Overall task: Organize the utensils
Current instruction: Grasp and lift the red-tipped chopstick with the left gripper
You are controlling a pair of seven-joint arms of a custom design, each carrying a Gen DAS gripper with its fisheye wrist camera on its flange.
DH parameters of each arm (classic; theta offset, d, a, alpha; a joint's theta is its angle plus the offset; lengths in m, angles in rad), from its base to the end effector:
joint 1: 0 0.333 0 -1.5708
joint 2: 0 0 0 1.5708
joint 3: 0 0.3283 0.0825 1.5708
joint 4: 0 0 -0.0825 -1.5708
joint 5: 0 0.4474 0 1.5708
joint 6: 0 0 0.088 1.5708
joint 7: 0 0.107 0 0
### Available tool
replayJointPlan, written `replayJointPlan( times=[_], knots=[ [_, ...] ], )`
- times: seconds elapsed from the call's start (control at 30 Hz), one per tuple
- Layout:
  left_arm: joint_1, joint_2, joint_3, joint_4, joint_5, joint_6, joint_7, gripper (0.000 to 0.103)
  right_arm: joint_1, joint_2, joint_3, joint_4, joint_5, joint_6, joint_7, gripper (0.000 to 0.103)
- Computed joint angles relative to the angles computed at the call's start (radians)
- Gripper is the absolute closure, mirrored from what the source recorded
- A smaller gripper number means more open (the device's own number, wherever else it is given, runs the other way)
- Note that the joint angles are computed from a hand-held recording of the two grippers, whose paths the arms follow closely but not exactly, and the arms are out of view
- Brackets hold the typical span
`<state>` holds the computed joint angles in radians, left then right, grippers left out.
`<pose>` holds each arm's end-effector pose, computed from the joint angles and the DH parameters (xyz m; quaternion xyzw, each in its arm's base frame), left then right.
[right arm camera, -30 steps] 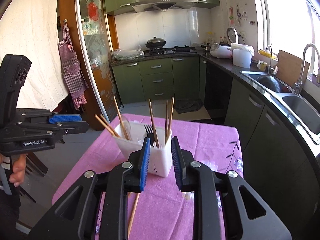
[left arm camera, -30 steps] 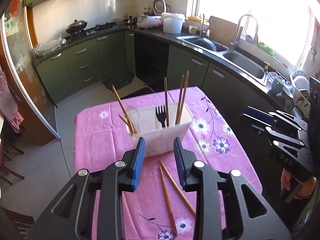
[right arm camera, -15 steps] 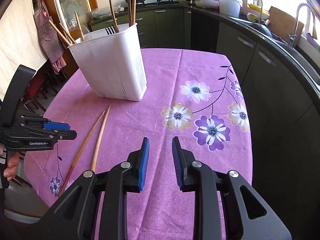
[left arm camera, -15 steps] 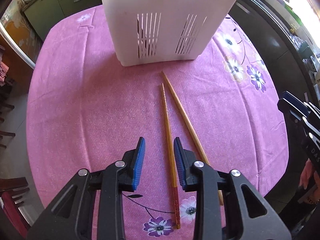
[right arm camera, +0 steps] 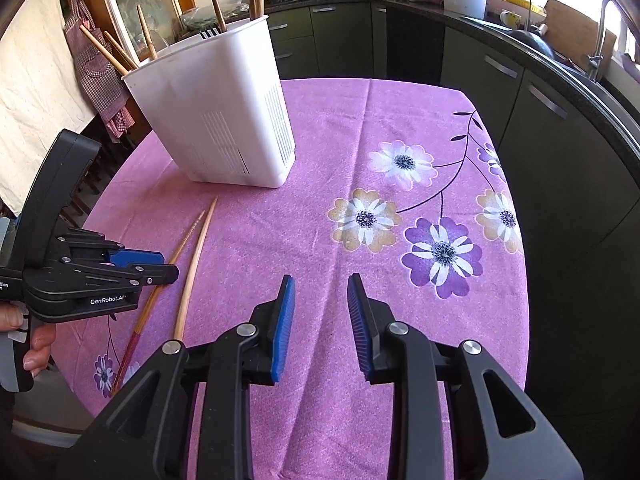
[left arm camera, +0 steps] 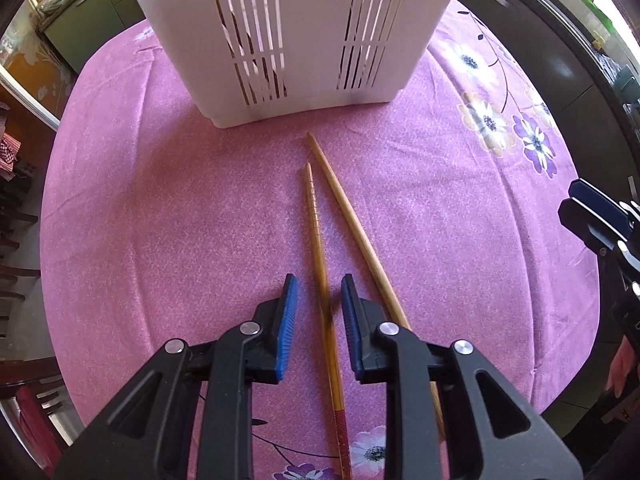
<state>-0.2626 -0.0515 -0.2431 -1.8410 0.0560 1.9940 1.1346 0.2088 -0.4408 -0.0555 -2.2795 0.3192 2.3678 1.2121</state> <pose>0.5501 -0.3037 0.5608 -0.6714 0.7334 -0.0861 0.0624 0.5119 0.0798 0.5786 -0.7803 0.5507 -0.1051 0.2773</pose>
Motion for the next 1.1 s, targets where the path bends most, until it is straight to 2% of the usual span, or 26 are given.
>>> replayJointPlan(
  times=[0.23,0.47,0.77,1.1],
  knots=[
    [-0.005,0.001,-0.003,-0.007,0.031,0.010,-0.015,0.095,-0.004,-0.003,0.001,-0.001,-0.003,-0.005,0.006,0.075],
    [0.006,-0.041,0.006,-0.053,0.007,0.033,0.000,0.096,-0.002,-0.005,0.005,0.001,-0.010,-0.005,0.008,0.075],
    [0.040,-0.180,0.025,-0.132,-0.020,0.070,0.029,0.096,0.011,0.013,0.014,0.026,-0.017,-0.031,0.007,0.073],
    [0.062,-0.313,0.024,-0.189,-0.016,0.131,0.033,0.096,0.058,0.145,0.052,0.153,0.008,-0.144,-0.024,0.072]
  ],
)
